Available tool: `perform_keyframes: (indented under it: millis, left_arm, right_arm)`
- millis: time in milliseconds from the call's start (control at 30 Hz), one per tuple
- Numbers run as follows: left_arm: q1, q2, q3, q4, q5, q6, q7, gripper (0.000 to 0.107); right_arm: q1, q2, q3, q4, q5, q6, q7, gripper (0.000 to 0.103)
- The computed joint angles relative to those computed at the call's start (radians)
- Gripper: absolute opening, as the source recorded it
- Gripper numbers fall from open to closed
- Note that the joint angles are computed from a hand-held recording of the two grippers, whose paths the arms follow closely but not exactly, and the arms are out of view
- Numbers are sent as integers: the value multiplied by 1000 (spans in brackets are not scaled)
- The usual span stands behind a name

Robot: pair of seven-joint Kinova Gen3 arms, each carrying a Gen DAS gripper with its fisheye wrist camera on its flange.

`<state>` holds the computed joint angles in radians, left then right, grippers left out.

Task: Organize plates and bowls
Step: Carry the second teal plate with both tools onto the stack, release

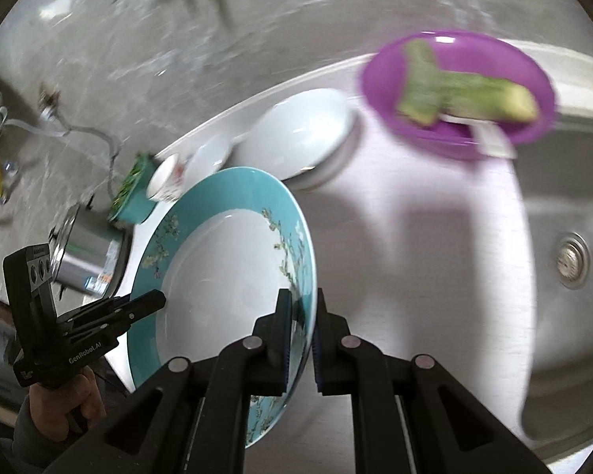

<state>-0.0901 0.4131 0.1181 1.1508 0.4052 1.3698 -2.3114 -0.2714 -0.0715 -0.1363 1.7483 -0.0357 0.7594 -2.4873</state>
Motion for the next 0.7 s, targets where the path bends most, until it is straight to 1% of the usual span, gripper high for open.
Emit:
perform_keyframes:
  millis: [133, 267, 367, 467, 567, 700]
  left_arm:
    - [-94, 7, -31, -31, 10, 34, -39, 20]
    - [-167, 35, -53, -59, -2, 62, -69, 20]
    - [-206, 59, -60, -68, -14, 65, -93, 20]
    - [-240, 86, -63, -82, -26, 74, -115, 20]
    - [-254, 91, -63, -60, -34, 61, -133, 20]
    - [-268, 114, -60, -64, -43, 62, -158, 20]
  right_arm:
    - [-43, 82, -22, -79, 3, -9, 13, 11]
    - [-104, 170, -31, -157, 31, -5, 5, 11]
    - [-146, 224, -24, -196, 44, -9, 0, 11]
    - [-180, 274, -15, -229, 53, -7, -7, 11]
    - [-208, 304, -2, -248, 64, -2, -21, 12]
    - [-247, 338, 14, -279, 99, 25, -54, 12]
